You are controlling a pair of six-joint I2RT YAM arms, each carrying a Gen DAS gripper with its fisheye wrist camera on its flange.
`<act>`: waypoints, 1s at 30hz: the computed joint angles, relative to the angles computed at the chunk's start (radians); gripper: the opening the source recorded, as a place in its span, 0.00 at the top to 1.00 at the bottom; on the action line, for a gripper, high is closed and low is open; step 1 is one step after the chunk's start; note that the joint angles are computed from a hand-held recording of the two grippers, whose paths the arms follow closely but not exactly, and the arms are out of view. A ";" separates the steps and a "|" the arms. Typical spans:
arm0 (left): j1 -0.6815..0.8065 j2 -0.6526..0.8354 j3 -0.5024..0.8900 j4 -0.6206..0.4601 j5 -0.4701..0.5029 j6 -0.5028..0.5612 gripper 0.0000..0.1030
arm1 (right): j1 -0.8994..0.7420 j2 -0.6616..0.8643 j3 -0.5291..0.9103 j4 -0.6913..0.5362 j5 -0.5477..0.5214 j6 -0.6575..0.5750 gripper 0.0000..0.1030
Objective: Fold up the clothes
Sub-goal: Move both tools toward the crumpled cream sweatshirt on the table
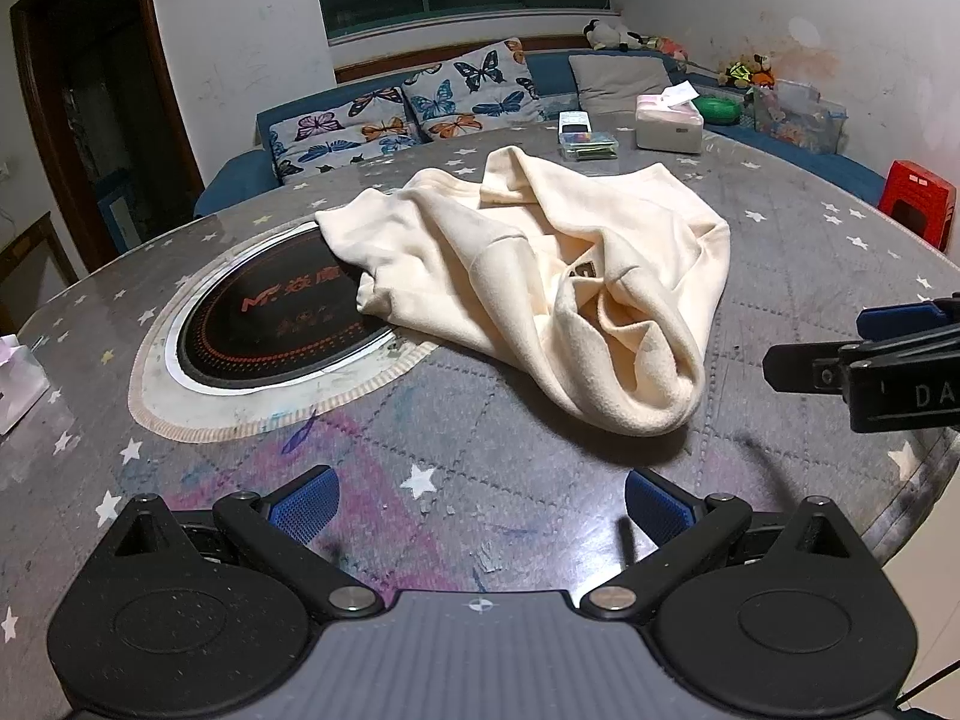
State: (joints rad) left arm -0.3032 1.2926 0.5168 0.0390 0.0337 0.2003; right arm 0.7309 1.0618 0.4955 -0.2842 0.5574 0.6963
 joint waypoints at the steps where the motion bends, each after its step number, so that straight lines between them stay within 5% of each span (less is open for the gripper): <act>1: 0.001 0.002 0.002 0.000 0.002 0.000 0.00 | -0.003 0.001 0.001 0.002 -0.005 -0.004 0.13; 30: 0.040 0.094 0.128 -0.015 0.031 0.011 0.00 | -0.160 0.092 0.086 0.103 -0.156 -0.200 0.25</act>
